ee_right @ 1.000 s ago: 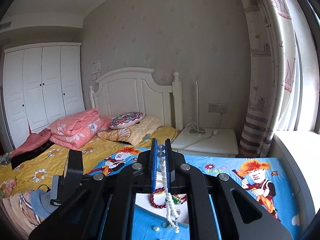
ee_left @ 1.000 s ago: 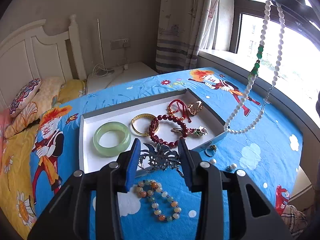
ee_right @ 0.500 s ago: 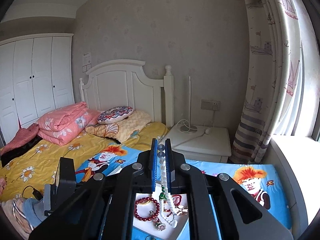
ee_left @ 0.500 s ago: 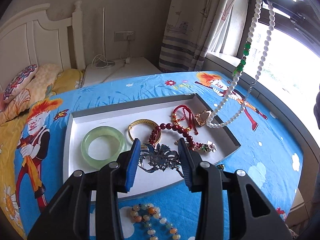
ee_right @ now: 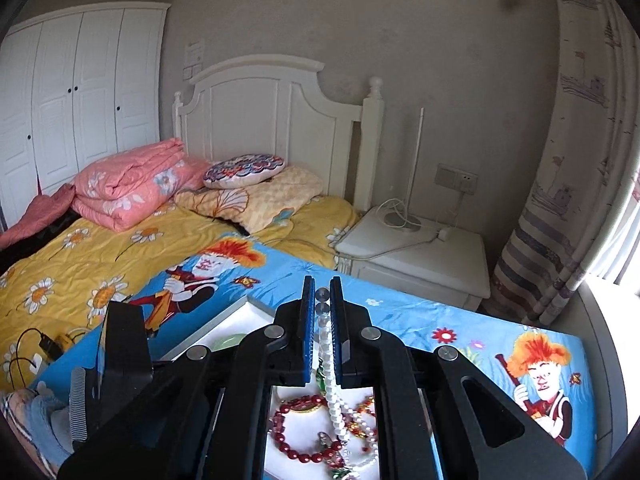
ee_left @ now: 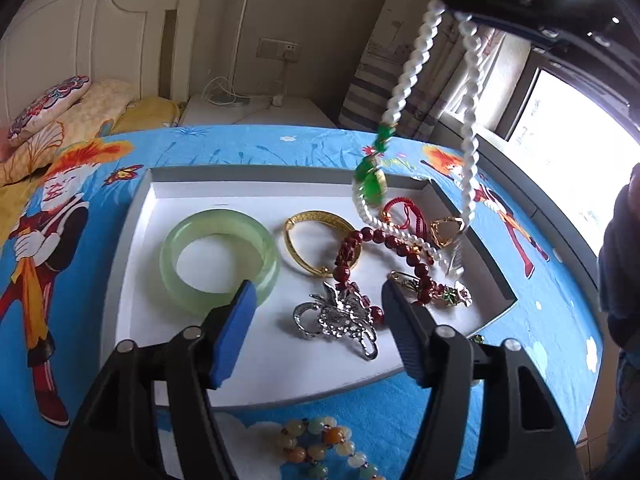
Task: Organize jewelry
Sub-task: 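Lower the pearl necklace into the tray and open the right tool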
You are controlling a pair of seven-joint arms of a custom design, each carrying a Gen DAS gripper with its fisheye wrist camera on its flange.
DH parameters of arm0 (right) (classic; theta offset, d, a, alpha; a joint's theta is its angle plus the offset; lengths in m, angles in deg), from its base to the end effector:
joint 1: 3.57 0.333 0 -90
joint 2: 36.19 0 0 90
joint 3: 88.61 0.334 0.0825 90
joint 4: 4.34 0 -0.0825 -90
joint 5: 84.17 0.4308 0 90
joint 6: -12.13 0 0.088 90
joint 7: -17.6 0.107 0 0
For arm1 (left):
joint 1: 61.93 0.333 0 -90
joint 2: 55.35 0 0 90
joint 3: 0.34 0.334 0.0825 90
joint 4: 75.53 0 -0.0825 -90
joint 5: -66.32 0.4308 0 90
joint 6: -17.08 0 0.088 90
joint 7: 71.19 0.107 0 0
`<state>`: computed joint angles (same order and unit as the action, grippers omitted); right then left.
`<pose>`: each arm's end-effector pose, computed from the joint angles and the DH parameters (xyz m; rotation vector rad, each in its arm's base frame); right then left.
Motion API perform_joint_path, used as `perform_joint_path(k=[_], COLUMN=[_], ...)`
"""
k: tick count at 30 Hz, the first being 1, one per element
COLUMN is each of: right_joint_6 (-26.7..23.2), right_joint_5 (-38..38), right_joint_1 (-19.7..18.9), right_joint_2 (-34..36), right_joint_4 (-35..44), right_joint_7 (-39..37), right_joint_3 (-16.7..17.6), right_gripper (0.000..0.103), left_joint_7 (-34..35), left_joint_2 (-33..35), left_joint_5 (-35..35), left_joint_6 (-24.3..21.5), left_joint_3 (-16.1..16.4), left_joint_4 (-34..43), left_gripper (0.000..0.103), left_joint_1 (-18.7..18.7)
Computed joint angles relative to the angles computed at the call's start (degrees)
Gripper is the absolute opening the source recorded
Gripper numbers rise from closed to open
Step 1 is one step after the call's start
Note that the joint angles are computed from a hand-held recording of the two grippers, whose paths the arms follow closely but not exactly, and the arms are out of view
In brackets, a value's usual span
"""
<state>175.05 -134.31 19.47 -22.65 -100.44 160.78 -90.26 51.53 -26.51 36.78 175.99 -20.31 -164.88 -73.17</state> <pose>0.6585 0.3036 0.5598 -1.7058 1.4336 -0.8941 0.7050 -0.3435 0.4414 -1.2824 2.4148 -1.2164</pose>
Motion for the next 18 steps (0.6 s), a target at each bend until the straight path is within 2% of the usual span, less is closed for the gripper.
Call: perform_joint_path(k=[1,3,5,9,13,15,16,17,18], right_joint_6=[-0.6,-2.29,-4.8,-10.81,-17.19,-18.37,-18.35,-17.43,-15.64], right_joint_5=[2.08,6.2,8.85,13.15,17.62,21.71,22.02,22.56,23.65], right_joint_1=[-0.36,-0.5,0.22,1.71,1.94,0.6,0.88,0.84,0.39], right_joint_2=[1.47,4.35,7.14,12.68,16.3,16.57,16.29,15.47,14.2], right_joint_4=[1.52,4.55,7.77,14.4,18.26,17.73,16.99,15.45,13.35], right_joint_7=[-2.67,-7.52,-10.78,-14.96,-18.67,-22.35,-22.33,-21.67,-20.75], right_joint_3=[0.97,2.27,2.33,1.4,1.3,2.71,2.29,1.97,2.01], right_gripper=[0.007,0.007,0.007,0.007,0.007,0.008,0.009,0.016,0.033], left_joint_7=[0.4,0.84,0.76,6.31,6.53,6.7,6.39,5.54,4.52], left_joint_2=[-0.8,-2.32,-4.28,-7.13,-7.74,-7.92,-7.84,-7.77,-7.71], left_joint_5=[-0.58,-1.75,-2.98,-10.75,-12.32,-12.38,-11.81,-10.72,-9.47], left_joint_6=[1.39,2.02,4.45,7.91,7.65,8.03,8.07,8.13,8.26], left_joint_3=[-0.22,-0.6,-0.5,-4.1,-2.93,-2.49,-2.02,-1.27,-0.5], left_joint_4=[-1.17,-2.98,-5.73,-10.1,-10.62,-10.88,-10.85,-10.85,-10.94], left_gripper=[0.074,0.076,0.077,0.085,0.085,0.085,0.085,0.085,0.085], left_joint_1=[0.41,1.39,1.91,6.32,5.71,5.11,4.56,3.74,2.91])
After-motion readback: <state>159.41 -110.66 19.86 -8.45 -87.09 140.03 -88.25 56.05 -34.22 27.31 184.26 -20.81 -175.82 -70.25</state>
